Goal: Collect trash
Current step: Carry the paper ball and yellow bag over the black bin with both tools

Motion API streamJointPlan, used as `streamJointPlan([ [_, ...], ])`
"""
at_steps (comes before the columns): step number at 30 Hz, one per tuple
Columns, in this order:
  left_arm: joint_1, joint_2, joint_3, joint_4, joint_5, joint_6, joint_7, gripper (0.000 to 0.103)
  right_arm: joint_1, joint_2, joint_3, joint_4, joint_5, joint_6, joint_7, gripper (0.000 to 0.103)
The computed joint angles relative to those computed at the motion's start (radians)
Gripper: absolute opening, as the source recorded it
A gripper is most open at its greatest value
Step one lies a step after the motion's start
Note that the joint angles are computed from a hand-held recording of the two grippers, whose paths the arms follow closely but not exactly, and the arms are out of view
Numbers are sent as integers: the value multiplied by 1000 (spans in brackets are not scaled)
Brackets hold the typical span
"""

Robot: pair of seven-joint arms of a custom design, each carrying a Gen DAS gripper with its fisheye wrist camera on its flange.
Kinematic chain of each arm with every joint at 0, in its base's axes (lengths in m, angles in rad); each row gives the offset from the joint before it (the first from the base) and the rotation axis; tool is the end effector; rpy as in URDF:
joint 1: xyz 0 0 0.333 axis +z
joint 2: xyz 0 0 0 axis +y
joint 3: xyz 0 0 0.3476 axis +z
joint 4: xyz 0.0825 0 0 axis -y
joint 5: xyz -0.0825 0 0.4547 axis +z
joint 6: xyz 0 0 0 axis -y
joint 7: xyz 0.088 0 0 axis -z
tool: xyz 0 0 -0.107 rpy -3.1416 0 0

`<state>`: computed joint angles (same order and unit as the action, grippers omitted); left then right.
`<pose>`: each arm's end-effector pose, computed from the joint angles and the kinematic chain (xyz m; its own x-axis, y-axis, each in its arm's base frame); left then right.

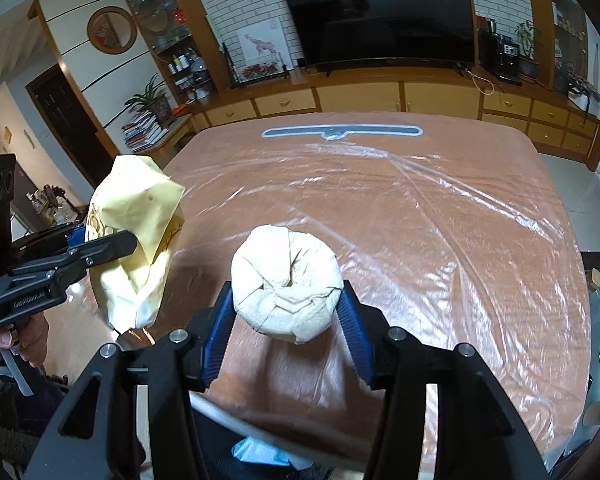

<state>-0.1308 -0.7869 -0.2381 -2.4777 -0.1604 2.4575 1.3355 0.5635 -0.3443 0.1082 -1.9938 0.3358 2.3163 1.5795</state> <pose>0.3816 -0.1723 0.6381 -0.1050 -0.9829 0.1510 -0.7439 -0.0232 -0.6679 0.4253 0.3590 0.7044 0.5626 -0.7708 -0.2989 -0.7465 -0.3181 -0.5844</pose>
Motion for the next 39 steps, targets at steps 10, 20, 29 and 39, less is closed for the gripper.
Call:
streamJointPlan([
  [10,-83,-131,3,-69,-52,-67,22,38,34,-120,-13,-87,33,-45,-38,50],
  [20,-169,-171,-12,-101,-112,-150,50,38,61,-199,-19,-147,37,-98,-46,50],
  [29,-231,-176,-19,-146,-167,-219,53,39,84,-253,-27,-205,41,-167,-65,50],
  [39,-233,-107,-32,-199,-194,-223,19,38,90,-245,-8,-277,43,-203,-71,50],
])
